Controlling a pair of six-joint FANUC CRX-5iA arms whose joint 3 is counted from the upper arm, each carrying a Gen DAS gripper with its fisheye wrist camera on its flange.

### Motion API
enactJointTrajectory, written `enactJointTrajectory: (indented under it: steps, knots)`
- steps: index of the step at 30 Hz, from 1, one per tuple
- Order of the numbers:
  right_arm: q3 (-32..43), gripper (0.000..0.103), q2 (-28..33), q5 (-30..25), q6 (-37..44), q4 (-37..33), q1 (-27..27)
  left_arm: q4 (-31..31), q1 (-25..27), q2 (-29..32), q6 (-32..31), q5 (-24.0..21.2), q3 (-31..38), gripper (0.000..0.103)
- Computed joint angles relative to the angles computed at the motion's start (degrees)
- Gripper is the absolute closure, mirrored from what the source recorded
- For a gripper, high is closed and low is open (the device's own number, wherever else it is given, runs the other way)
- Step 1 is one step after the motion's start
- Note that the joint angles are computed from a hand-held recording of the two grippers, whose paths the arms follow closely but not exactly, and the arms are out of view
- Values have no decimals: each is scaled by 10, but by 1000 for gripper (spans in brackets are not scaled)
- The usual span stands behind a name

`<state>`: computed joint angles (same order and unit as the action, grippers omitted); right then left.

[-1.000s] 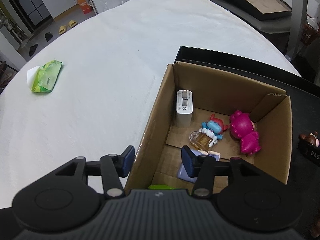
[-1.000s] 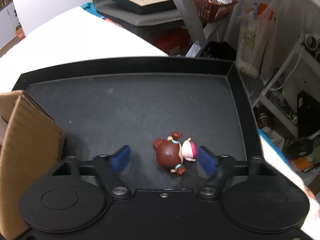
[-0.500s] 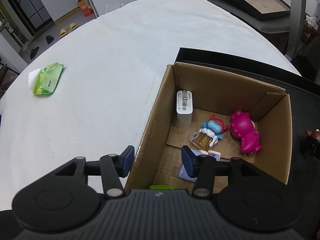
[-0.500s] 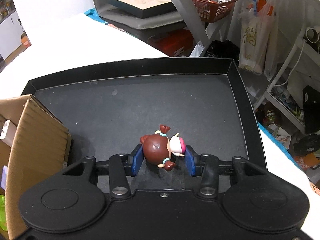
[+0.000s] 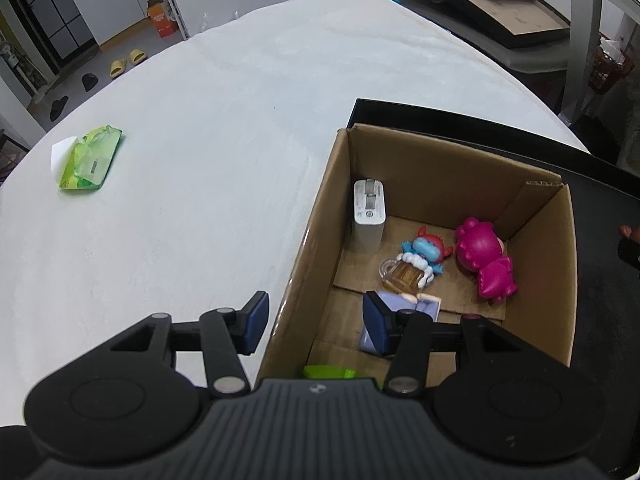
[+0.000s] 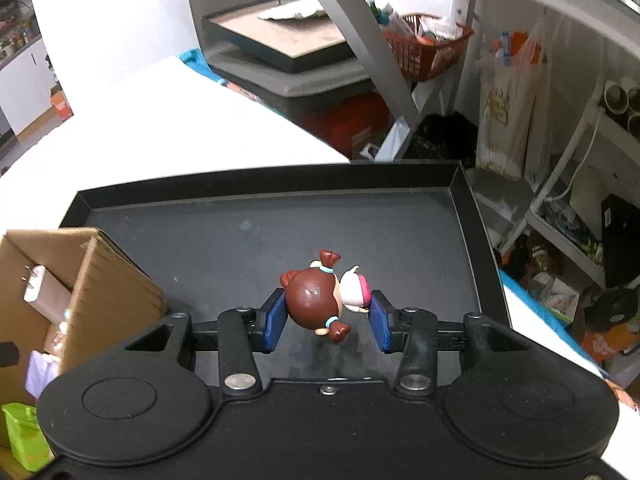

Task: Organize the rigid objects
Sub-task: 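Move the right tool to the brown-haired doll and grasp it, then carry the brown-haired doll into the box and release it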

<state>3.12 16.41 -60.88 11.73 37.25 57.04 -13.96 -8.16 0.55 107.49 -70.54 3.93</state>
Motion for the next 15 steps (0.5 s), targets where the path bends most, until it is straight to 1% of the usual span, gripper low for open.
enactJointTrajectory:
  steps: [3,9,15]
  knots:
    - [-4,60,-5,12,3,11,3,11,9,-12,-21,7,-13,53]
    - [5,60,-6,7,2,31,12,29,33,-37,-42,11,-36,53]
    - [-6,60,-23,24,-21,62,29,58,62,-64,-73,16,-60,53]
